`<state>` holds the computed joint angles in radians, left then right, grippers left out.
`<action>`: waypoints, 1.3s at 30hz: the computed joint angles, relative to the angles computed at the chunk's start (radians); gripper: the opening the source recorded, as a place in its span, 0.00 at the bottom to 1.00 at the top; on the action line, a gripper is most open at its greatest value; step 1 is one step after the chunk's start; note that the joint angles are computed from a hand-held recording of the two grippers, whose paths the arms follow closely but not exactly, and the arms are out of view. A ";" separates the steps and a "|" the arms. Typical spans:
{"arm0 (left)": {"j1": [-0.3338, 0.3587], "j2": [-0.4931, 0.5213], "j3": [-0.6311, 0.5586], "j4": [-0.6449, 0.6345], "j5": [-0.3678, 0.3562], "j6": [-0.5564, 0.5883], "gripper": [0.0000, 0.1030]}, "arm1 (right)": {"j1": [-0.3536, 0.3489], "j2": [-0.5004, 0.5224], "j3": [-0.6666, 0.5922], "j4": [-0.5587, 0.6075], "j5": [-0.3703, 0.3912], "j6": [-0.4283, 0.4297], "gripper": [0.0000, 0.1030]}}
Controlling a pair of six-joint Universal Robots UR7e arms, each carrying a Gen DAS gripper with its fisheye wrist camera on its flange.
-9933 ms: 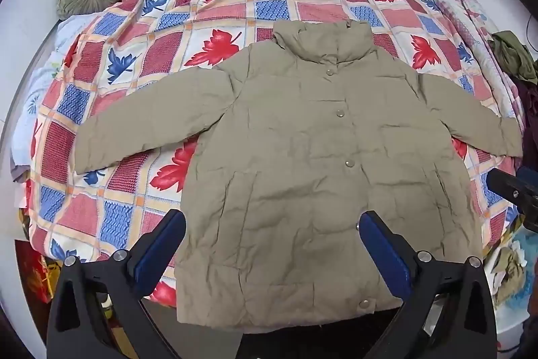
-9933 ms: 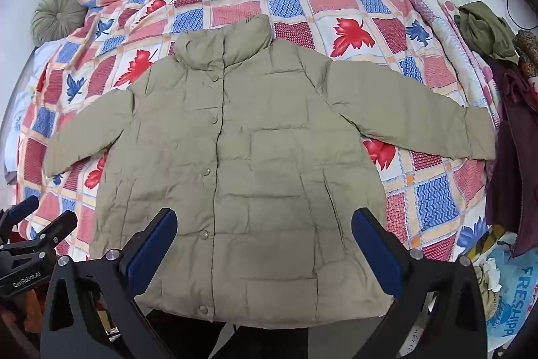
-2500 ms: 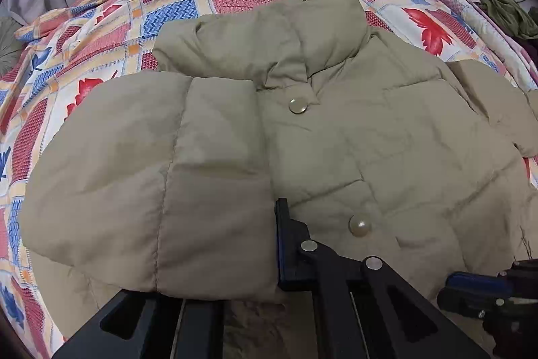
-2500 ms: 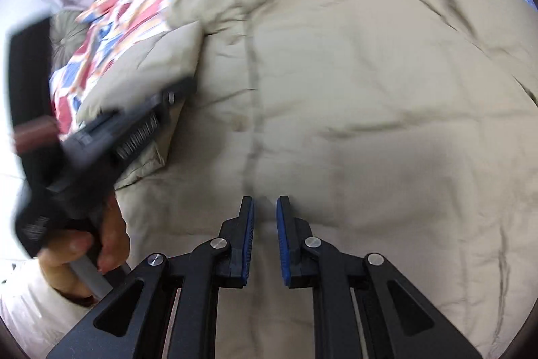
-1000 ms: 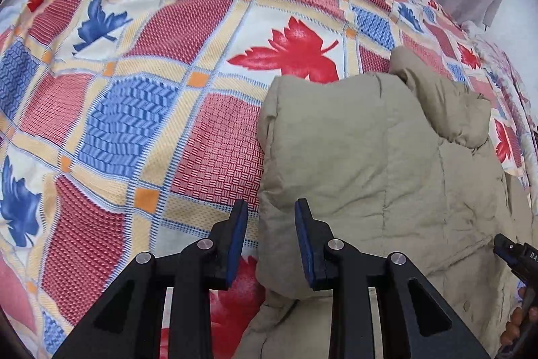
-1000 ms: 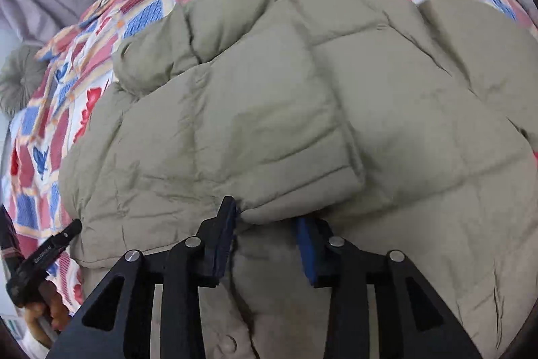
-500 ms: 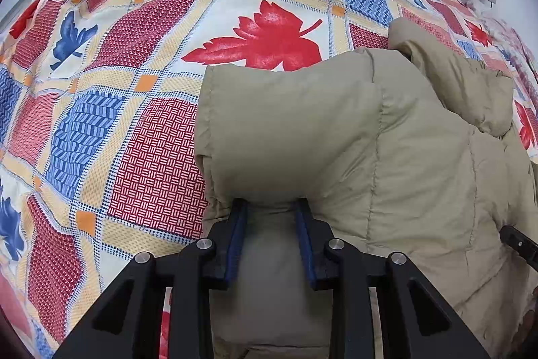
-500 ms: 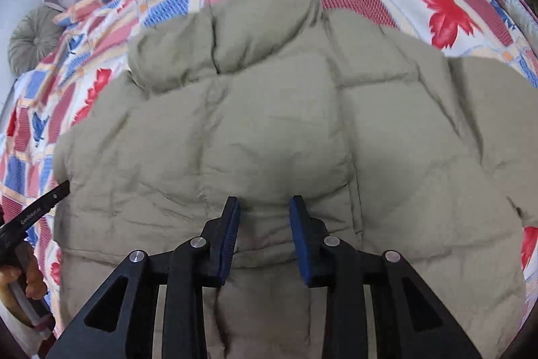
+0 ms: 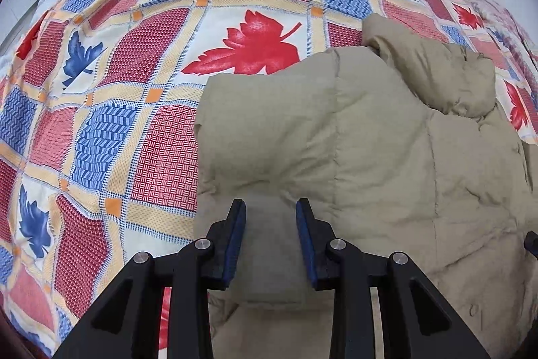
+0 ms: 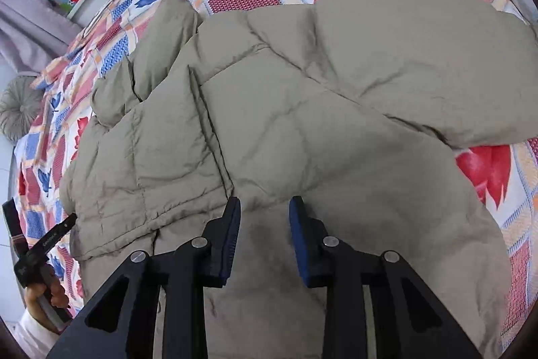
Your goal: Fold large clothes
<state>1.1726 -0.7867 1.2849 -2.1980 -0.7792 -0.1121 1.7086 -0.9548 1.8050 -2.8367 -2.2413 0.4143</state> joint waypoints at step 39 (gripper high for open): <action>-0.319 0.160 0.055 0.122 -0.205 -0.216 1.00 | -0.352 -0.623 0.474 -0.382 0.319 0.074 0.87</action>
